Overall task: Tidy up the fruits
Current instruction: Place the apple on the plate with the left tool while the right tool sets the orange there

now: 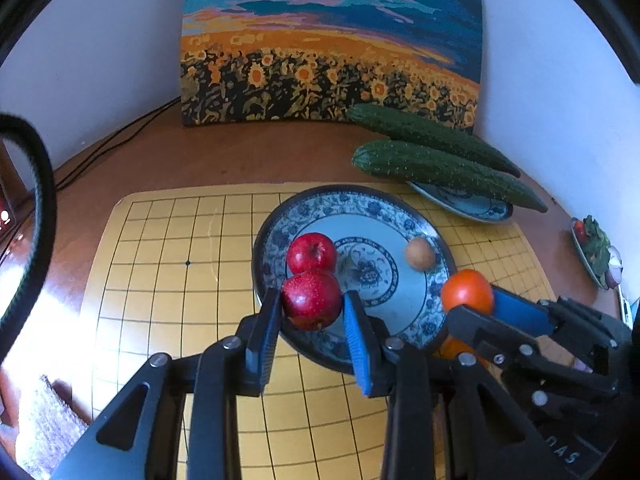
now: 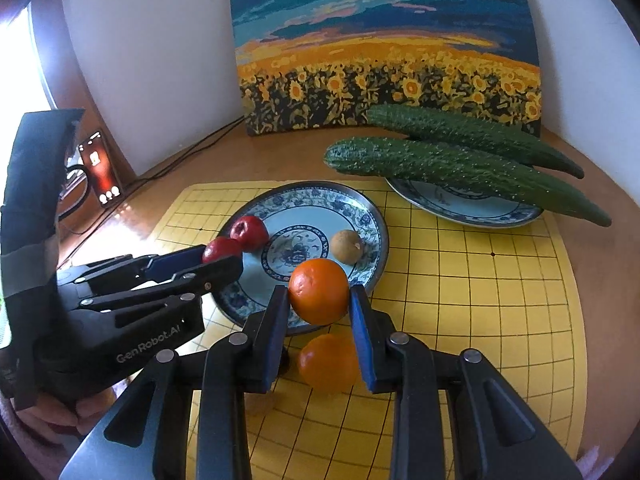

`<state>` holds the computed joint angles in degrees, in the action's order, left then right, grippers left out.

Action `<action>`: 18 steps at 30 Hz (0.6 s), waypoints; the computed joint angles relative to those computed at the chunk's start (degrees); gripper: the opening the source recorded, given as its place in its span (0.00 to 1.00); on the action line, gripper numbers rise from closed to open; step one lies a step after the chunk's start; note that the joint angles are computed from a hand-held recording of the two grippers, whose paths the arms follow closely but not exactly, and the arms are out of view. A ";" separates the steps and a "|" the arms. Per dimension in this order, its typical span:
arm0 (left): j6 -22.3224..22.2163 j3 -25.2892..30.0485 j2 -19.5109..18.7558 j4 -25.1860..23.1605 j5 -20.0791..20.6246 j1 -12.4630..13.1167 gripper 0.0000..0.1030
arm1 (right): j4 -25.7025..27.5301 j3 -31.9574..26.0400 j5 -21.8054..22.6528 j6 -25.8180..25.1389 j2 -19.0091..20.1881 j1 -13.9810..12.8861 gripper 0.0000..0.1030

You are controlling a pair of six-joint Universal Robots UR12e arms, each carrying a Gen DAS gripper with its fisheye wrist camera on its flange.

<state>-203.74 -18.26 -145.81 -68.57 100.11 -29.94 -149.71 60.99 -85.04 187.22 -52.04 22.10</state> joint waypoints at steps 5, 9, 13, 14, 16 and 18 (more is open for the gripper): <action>0.29 1.85 -1.19 -0.68 1.09 -0.04 0.32 | 0.88 -1.05 -0.39 -0.05 0.71 -0.01 0.31; 0.74 2.96 -1.90 -1.16 0.96 -0.01 0.32 | 2.20 -1.98 -0.32 -0.08 1.24 -0.17 0.31; 1.24 3.19 -2.17 -1.07 1.24 -0.10 0.32 | 1.79 -2.31 -0.87 -0.44 1.51 -0.19 0.31; 1.26 3.13 -2.16 -0.98 1.25 -0.11 0.32 | 1.71 -2.42 -0.99 -0.48 1.60 -0.19 0.31; 1.15 2.67 -1.96 -0.62 0.65 0.01 0.32 | 1.33 -2.52 -1.33 -0.57 1.73 -0.17 0.31; 1.11 2.39 -1.83 -0.45 0.55 0.03 0.32 | 1.22 -2.61 -1.25 -0.58 1.79 -0.20 0.31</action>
<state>-202.63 -15.86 -147.64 -69.01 100.67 -29.92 -148.50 58.39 -86.29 186.64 -50.25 21.90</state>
